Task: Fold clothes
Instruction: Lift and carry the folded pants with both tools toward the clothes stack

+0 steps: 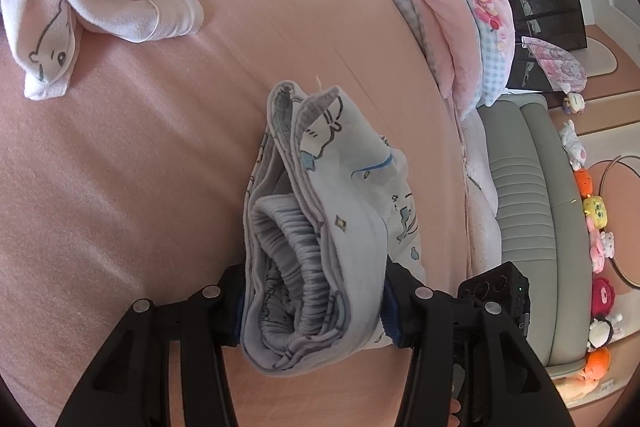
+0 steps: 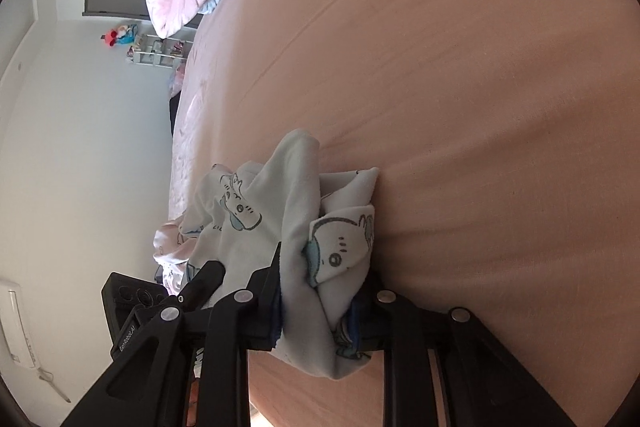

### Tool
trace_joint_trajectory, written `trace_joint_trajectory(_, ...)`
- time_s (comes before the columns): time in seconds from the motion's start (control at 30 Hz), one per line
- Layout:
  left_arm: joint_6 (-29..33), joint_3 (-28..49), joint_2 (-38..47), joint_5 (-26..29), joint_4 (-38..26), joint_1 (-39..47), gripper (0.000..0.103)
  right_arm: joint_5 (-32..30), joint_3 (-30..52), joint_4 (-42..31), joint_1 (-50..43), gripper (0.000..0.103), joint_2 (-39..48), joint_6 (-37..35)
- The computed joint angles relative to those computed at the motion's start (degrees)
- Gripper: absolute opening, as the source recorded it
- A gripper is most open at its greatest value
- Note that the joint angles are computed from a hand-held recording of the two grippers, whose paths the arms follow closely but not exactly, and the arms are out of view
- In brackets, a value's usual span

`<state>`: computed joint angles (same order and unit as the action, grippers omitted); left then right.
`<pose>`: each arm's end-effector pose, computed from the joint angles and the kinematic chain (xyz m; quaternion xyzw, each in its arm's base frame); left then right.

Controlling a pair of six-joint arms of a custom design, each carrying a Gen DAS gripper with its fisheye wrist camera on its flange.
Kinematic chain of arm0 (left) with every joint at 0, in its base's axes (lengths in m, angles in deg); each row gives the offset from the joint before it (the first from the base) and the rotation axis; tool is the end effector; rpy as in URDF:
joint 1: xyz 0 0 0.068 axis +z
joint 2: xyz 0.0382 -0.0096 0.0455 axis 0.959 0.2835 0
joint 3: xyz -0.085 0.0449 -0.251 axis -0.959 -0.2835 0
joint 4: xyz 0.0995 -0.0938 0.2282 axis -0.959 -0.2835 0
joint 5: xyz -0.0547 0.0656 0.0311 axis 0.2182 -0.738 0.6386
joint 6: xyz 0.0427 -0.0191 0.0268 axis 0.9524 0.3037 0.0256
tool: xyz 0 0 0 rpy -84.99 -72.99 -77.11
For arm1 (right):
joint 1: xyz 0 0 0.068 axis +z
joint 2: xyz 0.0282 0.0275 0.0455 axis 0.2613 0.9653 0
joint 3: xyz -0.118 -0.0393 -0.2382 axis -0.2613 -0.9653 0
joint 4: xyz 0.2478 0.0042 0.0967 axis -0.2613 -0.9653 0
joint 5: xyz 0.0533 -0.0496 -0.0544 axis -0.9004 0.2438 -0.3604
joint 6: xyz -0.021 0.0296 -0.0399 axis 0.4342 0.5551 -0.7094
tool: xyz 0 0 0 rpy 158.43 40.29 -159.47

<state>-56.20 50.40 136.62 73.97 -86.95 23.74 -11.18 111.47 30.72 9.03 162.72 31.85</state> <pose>0.1427 -0.1552 0.1645 -0.3557 0.8409 -0.3282 0.2421 0.2751 -0.0014 0.1505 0.0147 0.8999 0.4337 0.0429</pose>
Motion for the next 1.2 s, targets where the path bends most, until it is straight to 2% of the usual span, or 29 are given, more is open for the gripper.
trace_joint_trajectory(0.13,1.85,5.90,3.32,-2.67,-7.69,-2.07,0.047,1.85,-0.57,1.03,0.71,0.023,-2.01,1.46)
trace_joint_trajectory(0.33,13.39,22.46,14.07,-10.58,-24.26,-8.38,0.047,11.85,-1.83,0.84,4.62,0.024,-10.83,-1.69)
trace_joint_trajectory(0.4,15.37,26.09,16.67,-12.13,-26.95,-9.75,0.047,14.59,-2.27,0.68,5.93,0.024,-13.67,-2.47)
trace_joint_trajectory(0.57,13.49,23.42,14.19,-10.83,-22.50,-9.44,0.046,18.27,-2.38,-0.40,6.77,0.024,-18.09,-3.85)
trace_joint_trajectory(0.83,11.80,17.12,7.83,-6.13,-12.60,-7.12,0.046,16.46,0.69,-5.47,2.14,0.024,-20.73,-6.13)
trace_joint_trajectory(0.93,14.50,19.87,9.37,-5.27,-11.41,-6.52,0.046,18.90,3.15,-7.86,1.42,0.024,-22.96,-7.57)
trace_joint_trajectory(1.03,18.32,26.21,13.81,-4.85,-11.69,-6.22,0.046,21.73,6.81,-10.42,0.46,0.024,-24.91,-8.62)
trace_joint_trajectory(1.2,23.60,35.27,19.09,-4.21,-11.72,-7.17,0.046,22.24,13.69,-15.70,-5.73,0.024,-26.73,-13.18)
